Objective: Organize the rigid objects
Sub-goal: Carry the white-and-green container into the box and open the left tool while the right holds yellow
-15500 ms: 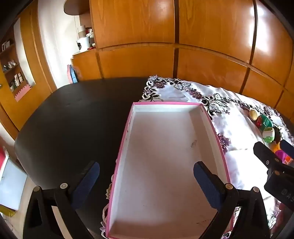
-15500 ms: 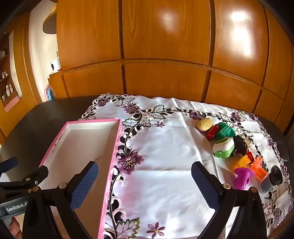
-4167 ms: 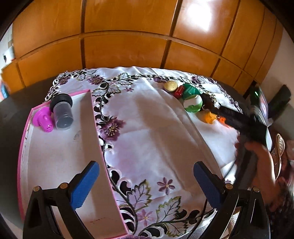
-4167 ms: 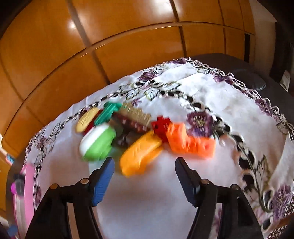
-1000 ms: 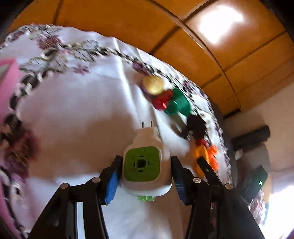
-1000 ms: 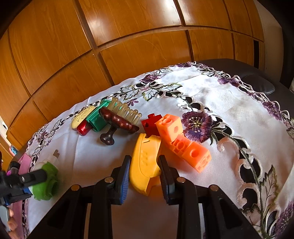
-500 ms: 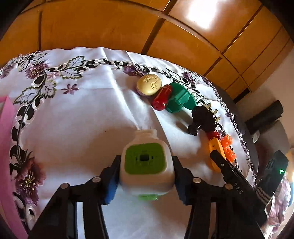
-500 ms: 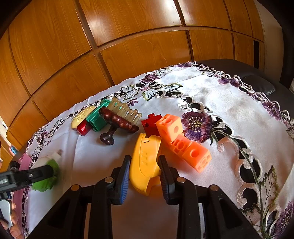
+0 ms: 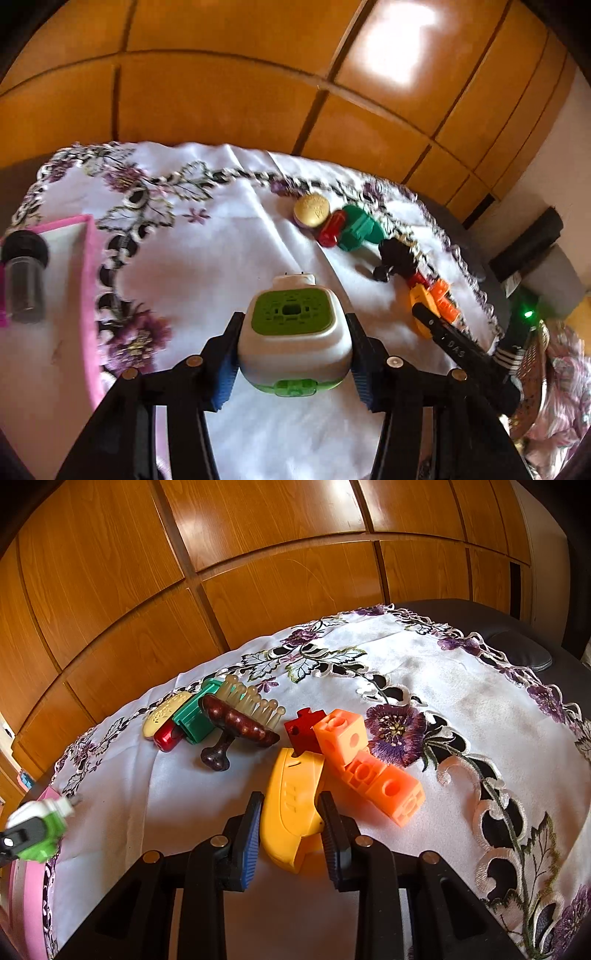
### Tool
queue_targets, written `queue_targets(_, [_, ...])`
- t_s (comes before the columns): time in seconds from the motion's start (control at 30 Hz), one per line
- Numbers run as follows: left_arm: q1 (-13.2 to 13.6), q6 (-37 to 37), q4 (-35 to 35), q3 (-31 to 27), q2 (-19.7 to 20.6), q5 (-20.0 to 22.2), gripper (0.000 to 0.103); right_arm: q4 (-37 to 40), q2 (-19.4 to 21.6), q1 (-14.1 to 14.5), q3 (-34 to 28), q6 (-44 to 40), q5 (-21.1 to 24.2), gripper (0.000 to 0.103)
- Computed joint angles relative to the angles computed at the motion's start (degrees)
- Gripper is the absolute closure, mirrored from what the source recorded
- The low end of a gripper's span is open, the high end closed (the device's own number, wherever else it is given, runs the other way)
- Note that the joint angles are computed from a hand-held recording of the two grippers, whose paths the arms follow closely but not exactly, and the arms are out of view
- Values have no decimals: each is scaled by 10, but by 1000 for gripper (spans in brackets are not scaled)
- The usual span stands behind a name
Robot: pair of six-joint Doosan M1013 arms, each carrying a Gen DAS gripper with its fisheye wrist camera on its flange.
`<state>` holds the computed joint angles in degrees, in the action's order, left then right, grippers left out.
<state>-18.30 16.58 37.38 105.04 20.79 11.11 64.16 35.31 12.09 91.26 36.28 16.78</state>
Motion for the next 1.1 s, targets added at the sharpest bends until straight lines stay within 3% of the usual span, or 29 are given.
queue_targets(0.1, [-1, -125, 122, 24, -23, -4, 50, 2, 0, 0, 0, -1, 1, 74])
queue_targets(0.37, [18, -318, 278, 94, -86, -23, 50, -26, -1, 3, 0, 19, -8, 74])
queue_targets(0.47, [24, -410, 359, 121, -106, -7, 50, -31, -1, 3, 0, 23, -9, 74])
queue_targets(0.57, [30, -469, 397, 146, -120, 15, 50, -33, -1, 4, 0, 25, -10, 74])
queue_targets(0.7, [37, -462, 369, 165, -127, 58, 50, -58, -2, 6, -1, 45, -17, 74])
queue_targets(0.83, [43, -388, 278, 163, -116, 126, 50, -83, -3, 9, -1, 64, -23, 74])
queue_targets(1.03, [37, -364, 296, 152, -95, 209, 50, -126, -3, 12, -1, 100, -30, 74])
queue_targets(1.1, [44, -338, 277, 145, -89, 212, 49, -144, -3, 14, -2, 115, -33, 74])
